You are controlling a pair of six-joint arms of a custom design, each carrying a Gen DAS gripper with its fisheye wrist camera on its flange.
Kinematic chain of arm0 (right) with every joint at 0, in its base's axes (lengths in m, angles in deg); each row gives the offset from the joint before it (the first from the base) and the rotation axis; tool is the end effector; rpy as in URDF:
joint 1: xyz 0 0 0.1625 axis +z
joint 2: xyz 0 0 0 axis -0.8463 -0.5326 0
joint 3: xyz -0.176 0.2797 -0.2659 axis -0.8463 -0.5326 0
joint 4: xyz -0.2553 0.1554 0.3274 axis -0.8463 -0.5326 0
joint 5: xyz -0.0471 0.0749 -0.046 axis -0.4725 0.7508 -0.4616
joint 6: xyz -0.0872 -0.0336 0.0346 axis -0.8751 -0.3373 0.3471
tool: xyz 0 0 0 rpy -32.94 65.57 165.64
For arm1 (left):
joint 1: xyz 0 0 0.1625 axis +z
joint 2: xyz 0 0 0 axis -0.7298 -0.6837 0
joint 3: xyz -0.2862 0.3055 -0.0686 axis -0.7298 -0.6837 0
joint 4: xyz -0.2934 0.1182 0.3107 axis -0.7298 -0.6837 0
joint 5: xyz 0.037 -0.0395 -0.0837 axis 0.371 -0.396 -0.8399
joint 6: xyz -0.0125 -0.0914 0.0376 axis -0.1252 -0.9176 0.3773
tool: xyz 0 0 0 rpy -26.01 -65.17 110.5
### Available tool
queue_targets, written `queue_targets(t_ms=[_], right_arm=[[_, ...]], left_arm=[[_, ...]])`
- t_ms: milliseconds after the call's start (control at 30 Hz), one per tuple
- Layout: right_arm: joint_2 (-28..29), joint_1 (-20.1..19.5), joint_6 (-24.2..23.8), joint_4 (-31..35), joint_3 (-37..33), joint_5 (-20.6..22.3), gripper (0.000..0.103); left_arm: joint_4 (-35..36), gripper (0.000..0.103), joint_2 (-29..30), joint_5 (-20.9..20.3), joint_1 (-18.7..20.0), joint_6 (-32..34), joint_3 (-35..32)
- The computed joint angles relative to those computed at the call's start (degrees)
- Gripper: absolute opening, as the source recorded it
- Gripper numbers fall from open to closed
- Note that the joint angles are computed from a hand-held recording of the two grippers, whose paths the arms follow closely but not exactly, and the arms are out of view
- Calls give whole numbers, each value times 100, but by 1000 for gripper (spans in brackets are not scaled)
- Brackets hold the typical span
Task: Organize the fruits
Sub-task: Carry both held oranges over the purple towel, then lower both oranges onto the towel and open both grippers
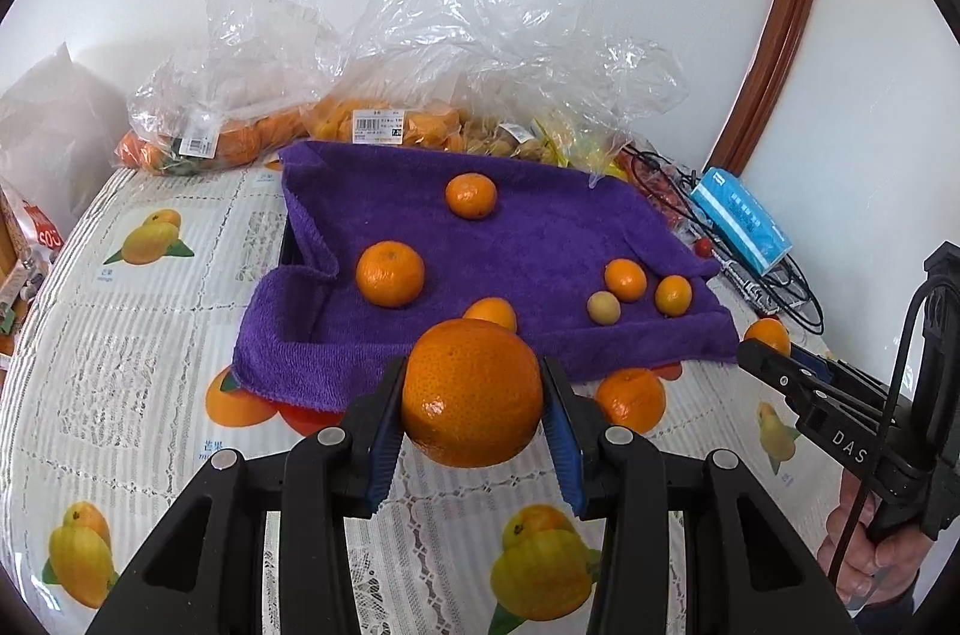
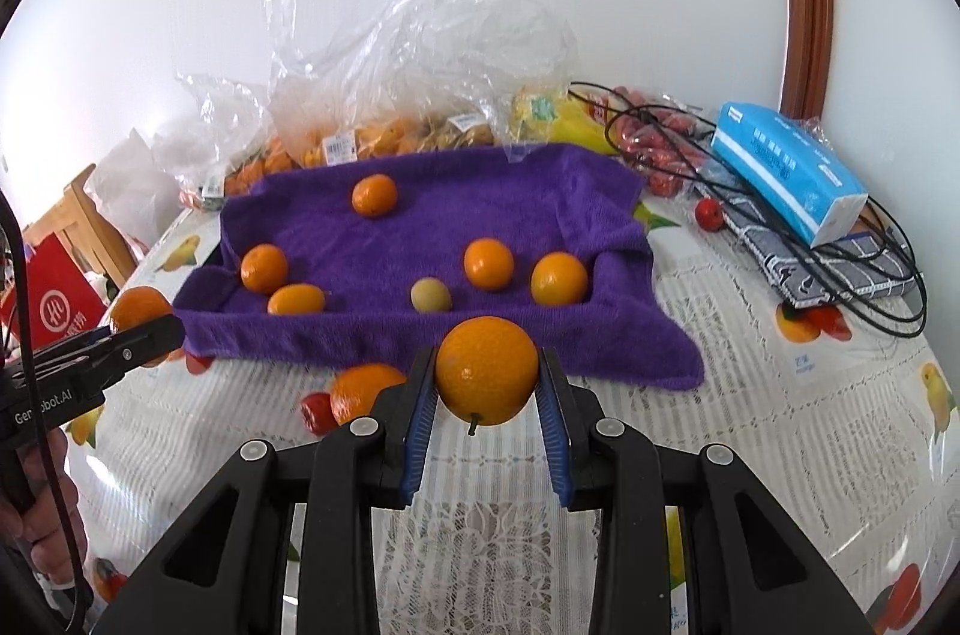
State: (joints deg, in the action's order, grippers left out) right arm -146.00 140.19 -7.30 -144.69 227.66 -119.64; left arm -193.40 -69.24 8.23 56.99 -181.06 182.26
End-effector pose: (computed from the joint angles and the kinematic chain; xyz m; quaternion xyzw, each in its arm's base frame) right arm 0.0708 -0.3890 0.3280 0.3323 -0.8909 0.2394 0.1963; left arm -0.3762 -0.2846 0.0338 -0.0157 0.8459 -0.4365 0.3061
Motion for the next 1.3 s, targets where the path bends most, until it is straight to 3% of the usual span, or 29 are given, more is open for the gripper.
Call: queue_targets(t_ms=[600, 1033, 1300], right_arm=[[921, 592, 373, -408, -547, 203, 33], [1608, 898, 475, -630, -1006, 391, 33], [1893, 725, 400, -769, -1026, 300, 33]], left_arm=[[873, 40, -176, 724, 352, -386, -311], [478, 40, -156, 1071, 833, 170, -390], [139, 40, -57, 1030, 1042, 315, -252]])
